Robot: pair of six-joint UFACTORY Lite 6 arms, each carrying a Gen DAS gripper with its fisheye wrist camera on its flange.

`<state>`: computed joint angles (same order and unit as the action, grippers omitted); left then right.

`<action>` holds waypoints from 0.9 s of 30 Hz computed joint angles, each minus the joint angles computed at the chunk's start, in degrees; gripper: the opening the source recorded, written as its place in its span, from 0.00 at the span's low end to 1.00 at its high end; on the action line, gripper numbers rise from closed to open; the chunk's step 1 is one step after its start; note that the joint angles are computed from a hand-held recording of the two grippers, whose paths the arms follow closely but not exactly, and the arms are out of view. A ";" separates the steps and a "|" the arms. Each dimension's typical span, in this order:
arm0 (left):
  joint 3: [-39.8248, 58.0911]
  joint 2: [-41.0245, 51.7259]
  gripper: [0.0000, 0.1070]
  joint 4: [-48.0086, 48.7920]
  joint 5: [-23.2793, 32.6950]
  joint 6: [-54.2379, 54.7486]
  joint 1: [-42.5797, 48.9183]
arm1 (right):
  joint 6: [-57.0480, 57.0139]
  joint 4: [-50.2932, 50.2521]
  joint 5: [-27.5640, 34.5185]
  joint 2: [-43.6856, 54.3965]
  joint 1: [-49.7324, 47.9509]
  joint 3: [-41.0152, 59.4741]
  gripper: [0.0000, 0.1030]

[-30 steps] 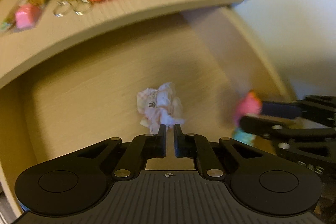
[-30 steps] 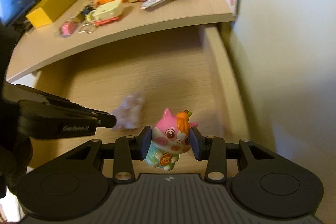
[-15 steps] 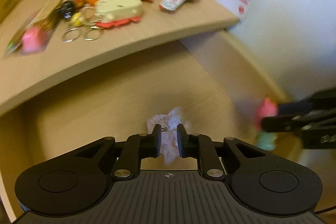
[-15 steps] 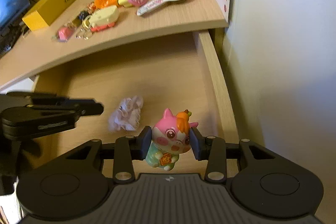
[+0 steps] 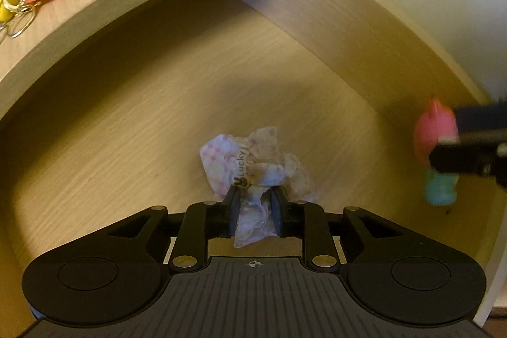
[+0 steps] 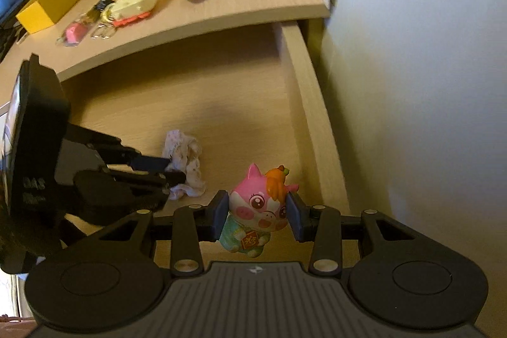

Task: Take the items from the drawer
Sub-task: 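Grasp the crumpled tissue with the left tool while the right tool holds the figurine, then carry the tissue and figurine up onto the desk with both tools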

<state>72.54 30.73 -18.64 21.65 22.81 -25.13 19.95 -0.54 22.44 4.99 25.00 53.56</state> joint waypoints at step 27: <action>-2.69 -1.08 0.43 -1.63 -4.01 6.35 0.34 | 11.56 -15.88 0.83 2.31 3.40 2.15 0.39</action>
<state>69.85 29.65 -20.27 17.65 29.15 -24.78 31.51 -16.42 23.27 7.30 28.40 55.72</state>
